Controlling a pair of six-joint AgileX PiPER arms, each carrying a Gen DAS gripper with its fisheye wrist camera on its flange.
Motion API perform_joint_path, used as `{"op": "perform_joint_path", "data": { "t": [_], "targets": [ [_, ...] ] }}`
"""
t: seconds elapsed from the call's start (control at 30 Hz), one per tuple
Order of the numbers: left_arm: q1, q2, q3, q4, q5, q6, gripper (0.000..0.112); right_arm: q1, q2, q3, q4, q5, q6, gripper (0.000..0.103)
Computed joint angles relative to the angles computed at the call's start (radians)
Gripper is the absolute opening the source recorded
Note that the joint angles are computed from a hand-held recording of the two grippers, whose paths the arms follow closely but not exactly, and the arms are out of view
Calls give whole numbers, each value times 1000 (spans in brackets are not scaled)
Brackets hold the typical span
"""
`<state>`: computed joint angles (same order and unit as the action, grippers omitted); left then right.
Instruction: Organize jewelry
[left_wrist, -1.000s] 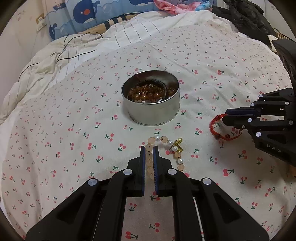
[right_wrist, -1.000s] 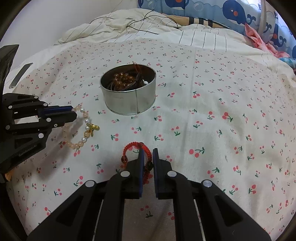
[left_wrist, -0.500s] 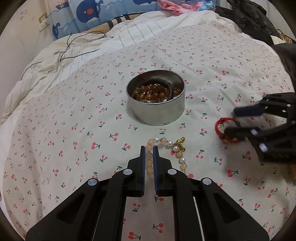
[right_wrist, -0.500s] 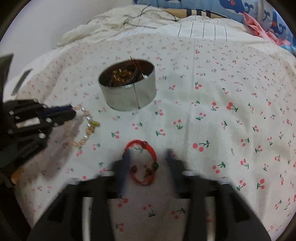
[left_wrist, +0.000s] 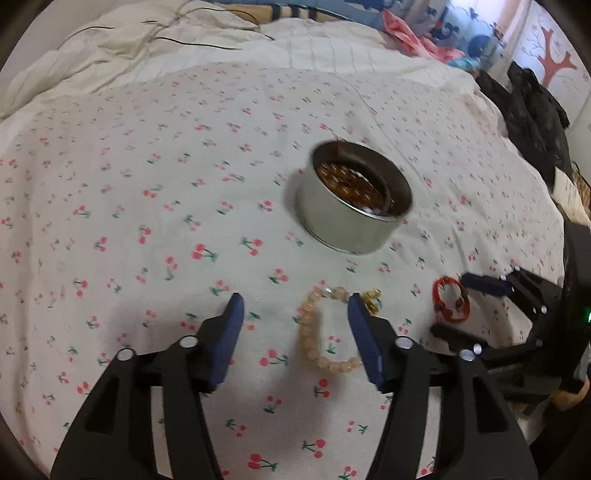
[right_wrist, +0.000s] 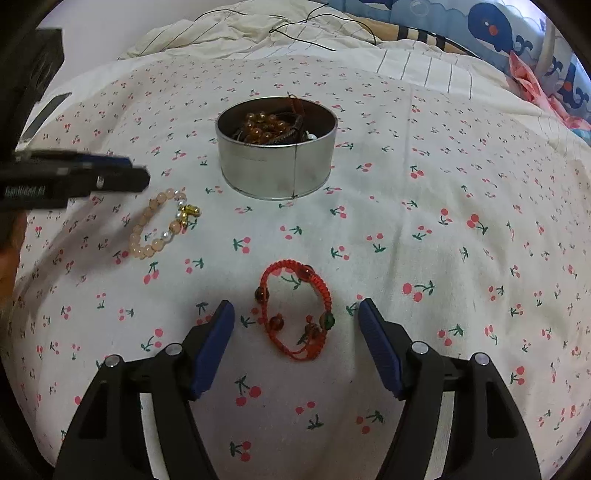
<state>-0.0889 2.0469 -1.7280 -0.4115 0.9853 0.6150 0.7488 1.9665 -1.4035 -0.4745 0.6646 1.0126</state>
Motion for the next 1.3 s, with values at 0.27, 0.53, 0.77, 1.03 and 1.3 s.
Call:
{"op": "perform_joint_path", "data": {
  "t": [0.27,0.53,0.77,1.03,1.3],
  "targets": [
    [-108,-23,103,131,-84,41,79,-25,-17,16,11,-6,13,13],
    [-67,-4,77,69,-67,44,7,-26,-22,15,43,-19,-14,60],
    [-53,-23,83,10,-56,93,7,1,21,-30,-3,22,-13,40],
    [-69,4,55,72,-35,48,7,-28,-64,65,-27,-98,64,12],
    [-94,-14,89,189,-116,-38,62,-8,-27,10,-49,-37,62,67]
  ]
}}
